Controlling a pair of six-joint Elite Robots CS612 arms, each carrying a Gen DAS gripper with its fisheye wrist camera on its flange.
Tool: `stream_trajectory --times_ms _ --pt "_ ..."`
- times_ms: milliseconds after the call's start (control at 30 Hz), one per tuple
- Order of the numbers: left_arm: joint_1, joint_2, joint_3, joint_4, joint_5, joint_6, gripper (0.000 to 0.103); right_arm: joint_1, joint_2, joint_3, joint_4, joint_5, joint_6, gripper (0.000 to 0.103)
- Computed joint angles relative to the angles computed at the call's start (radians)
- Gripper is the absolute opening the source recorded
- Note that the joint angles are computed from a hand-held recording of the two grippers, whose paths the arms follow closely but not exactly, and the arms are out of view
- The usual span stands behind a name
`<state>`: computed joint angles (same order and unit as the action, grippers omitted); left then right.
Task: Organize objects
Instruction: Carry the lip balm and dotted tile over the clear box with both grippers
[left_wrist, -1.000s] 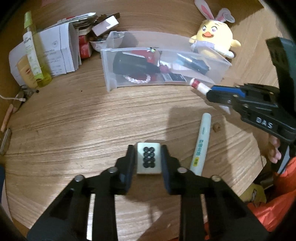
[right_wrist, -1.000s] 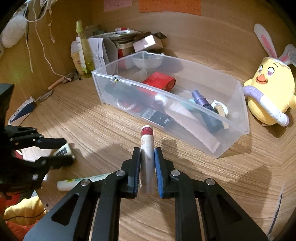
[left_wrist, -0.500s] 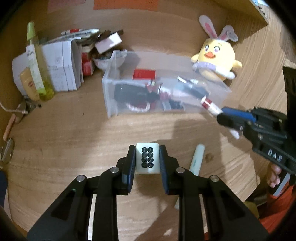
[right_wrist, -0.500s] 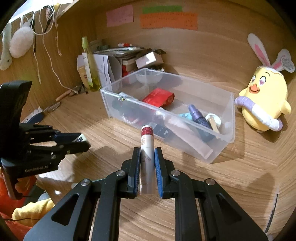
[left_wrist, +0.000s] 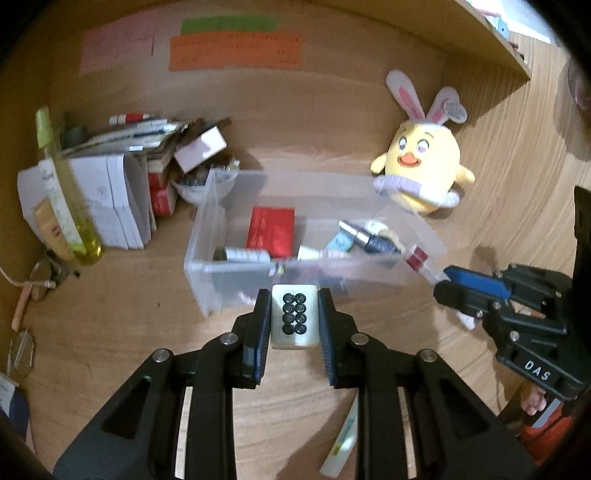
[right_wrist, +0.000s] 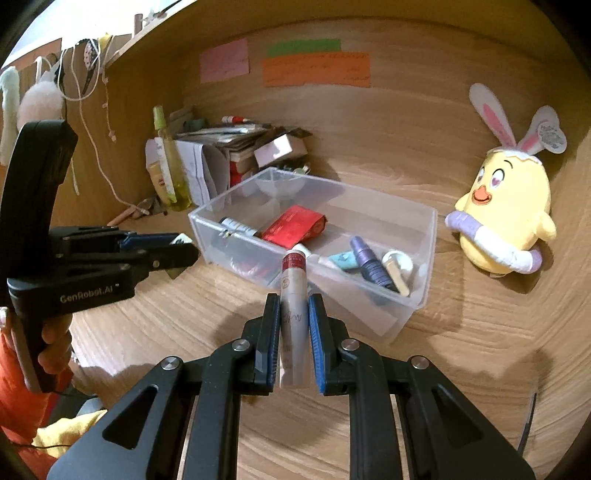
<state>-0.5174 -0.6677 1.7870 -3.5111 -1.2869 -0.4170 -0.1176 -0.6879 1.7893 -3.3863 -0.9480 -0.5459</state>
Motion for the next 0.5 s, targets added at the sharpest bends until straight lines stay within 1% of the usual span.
stream_trajectory --times_ms 233,500 --pt "0.004 0.0 -0.028 -0.024 0.009 0.019 0.024 -0.007 0.002 -0.019 -0.038 0.01 0.04 0.014" --pt "0.006 0.005 -0.067 -0.031 0.027 0.047 0.024 -0.01 0.013 -0.056 -0.076 0.0 0.101 0.014"
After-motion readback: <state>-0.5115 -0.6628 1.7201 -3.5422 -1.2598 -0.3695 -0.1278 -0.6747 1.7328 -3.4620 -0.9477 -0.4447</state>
